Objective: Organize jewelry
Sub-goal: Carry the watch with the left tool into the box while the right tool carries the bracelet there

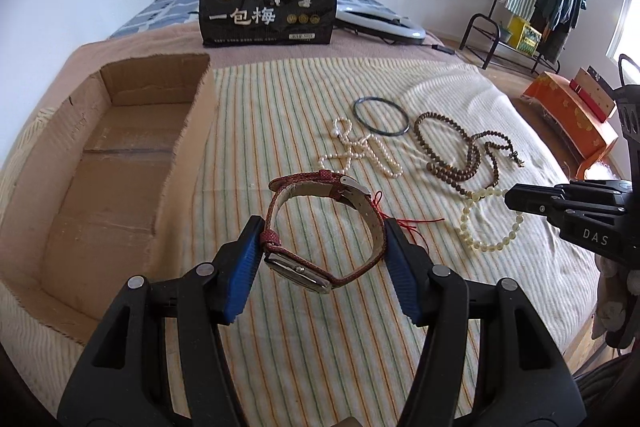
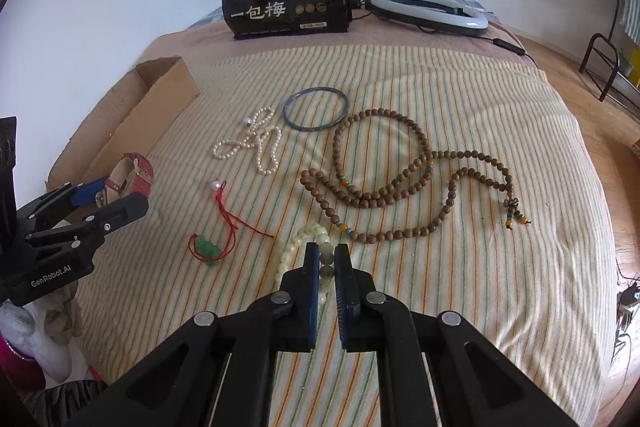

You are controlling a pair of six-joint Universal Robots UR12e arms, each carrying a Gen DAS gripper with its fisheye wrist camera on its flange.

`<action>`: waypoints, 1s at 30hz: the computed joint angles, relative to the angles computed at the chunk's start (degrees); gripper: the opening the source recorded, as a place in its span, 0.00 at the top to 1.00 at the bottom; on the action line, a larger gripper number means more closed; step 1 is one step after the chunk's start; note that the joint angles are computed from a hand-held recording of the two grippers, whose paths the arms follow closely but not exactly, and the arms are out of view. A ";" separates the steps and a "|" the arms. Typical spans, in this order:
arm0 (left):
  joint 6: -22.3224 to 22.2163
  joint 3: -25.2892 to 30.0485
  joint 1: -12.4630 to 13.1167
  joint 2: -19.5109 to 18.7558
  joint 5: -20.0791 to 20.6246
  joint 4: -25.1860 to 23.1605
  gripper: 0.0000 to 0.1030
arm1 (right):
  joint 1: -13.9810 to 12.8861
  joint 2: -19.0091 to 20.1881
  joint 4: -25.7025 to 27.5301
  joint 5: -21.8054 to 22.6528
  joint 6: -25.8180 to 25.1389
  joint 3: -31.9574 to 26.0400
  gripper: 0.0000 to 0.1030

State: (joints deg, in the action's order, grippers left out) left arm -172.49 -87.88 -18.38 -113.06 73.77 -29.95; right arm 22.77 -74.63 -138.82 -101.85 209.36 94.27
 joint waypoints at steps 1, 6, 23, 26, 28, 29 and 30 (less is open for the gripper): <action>-0.01 -0.27 0.13 0.29 -0.05 0.51 0.41 | 0.21 0.06 0.07 -0.52 -0.34 -0.39 0.95; -0.62 -1.43 1.07 1.64 -0.33 2.40 0.41 | 1.25 0.20 -0.15 -2.96 -1.72 -1.68 0.95; -2.49 -3.46 5.58 4.20 2.14 6.41 0.41 | 3.49 3.76 -0.52 -4.50 -7.93 -10.28 0.95; -2.95 -3.69 6.61 4.33 2.95 6.69 0.41 | 4.07 5.34 -0.59 -4.29 -9.86 -13.02 0.95; -3.28 -3.87 7.24 4.43 3.54 6.84 0.41 | 4.35 6.35 -0.77 -4.00 -10.68 -14.64 0.95; -3.34 -4.04 7.49 4.54 3.79 6.93 0.41 | 4.48 7.01 -0.92 -3.66 -11.14 -15.69 0.95; -3.40 -4.16 7.75 4.60 4.11 7.02 0.41 | 4.60 7.48 -1.06 -3.31 -11.44 -16.39 0.95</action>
State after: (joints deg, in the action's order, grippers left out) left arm -175.89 -92.04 -10.62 -108.46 77.88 -22.93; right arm 27.37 -67.15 -139.88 -105.16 197.92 77.88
